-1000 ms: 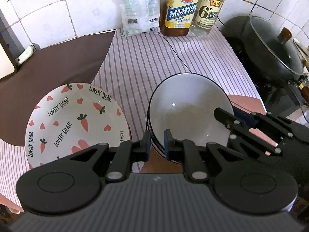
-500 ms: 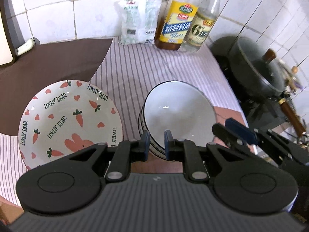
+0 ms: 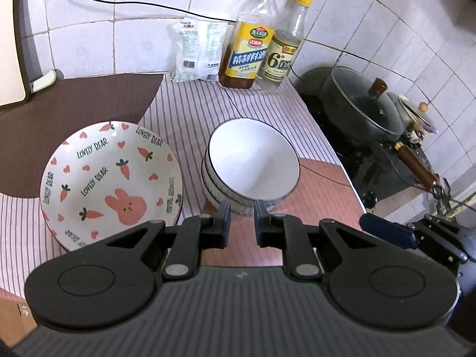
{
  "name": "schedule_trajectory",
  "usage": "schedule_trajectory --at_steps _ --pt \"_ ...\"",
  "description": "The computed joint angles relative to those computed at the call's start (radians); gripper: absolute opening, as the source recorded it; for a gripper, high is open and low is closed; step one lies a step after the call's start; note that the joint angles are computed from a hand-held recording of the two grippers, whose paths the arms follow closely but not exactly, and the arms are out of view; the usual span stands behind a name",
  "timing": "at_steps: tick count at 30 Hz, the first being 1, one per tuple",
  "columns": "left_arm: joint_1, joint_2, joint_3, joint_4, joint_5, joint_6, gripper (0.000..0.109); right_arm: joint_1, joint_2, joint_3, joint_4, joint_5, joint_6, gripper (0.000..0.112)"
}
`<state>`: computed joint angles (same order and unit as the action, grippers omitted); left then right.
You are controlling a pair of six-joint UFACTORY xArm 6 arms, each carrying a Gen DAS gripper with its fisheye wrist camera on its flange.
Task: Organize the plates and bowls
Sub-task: 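Regrip the bowl stack rim with both tools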
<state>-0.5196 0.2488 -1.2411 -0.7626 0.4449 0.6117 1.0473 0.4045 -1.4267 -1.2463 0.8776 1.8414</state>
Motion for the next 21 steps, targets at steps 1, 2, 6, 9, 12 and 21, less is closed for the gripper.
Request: schedule_trajectory --at_steps 1,2,6,9,12,21 --pt "-0.001 -0.008 0.015 -0.023 -0.007 0.024 0.015 0.004 -0.004 0.009 0.0 0.001 -0.003 0.042" --pt "-0.003 -0.015 0.029 -0.05 -0.011 0.051 0.015 0.006 -0.009 0.02 -0.006 0.0 0.004 0.043" --pt "-0.017 -0.028 0.069 -0.197 -0.043 0.181 0.02 -0.01 -0.013 0.071 -0.081 -0.039 0.117 0.049" --pt "-0.034 -0.022 0.085 -0.3 -0.08 0.282 0.028 -0.037 0.02 0.089 -0.165 -0.072 0.241 0.059" --pt "-0.047 -0.009 0.081 -0.384 -0.107 0.362 0.041 -0.066 0.065 0.083 -0.216 -0.091 0.329 0.06" --pt "-0.022 0.114 -0.051 -0.424 -0.046 0.267 0.055 -0.162 0.203 0.004 -0.363 -0.181 0.372 0.073"
